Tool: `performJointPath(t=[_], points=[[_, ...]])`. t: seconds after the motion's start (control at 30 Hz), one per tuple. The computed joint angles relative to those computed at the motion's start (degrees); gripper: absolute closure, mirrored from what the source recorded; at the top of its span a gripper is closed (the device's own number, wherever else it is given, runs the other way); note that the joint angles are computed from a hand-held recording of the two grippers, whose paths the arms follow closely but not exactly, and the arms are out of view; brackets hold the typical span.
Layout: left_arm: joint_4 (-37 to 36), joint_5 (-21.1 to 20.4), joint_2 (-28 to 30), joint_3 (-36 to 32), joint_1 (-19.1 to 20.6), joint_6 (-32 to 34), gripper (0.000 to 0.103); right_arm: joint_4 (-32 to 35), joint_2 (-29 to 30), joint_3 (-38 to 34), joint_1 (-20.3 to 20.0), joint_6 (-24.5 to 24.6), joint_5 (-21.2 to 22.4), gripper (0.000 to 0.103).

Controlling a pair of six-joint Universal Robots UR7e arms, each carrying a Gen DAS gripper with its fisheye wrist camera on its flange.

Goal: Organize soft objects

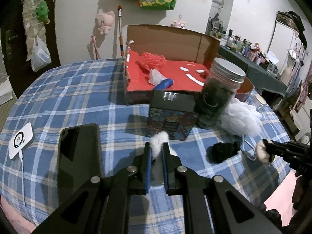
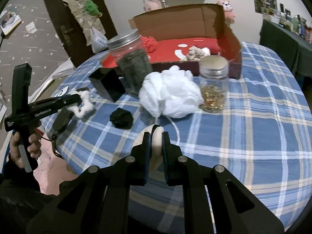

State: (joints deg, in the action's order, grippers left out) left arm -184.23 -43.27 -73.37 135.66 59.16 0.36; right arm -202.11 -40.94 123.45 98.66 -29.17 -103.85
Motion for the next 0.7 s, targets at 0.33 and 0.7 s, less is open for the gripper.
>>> performJointPath(t=[0.33,0.7], points=[[-1.31,2.52,-0.41,-1.75,1.44,1.34,0.093,-1.7,-1.74,0.06,-1.25,0.27,-1.61,0.092],[-1.44,3.37,0.35,-4.94,2.74,4.37,0.093,-3.32,-3.14,-1.53,-2.01,-1.17,-5.26,0.092]])
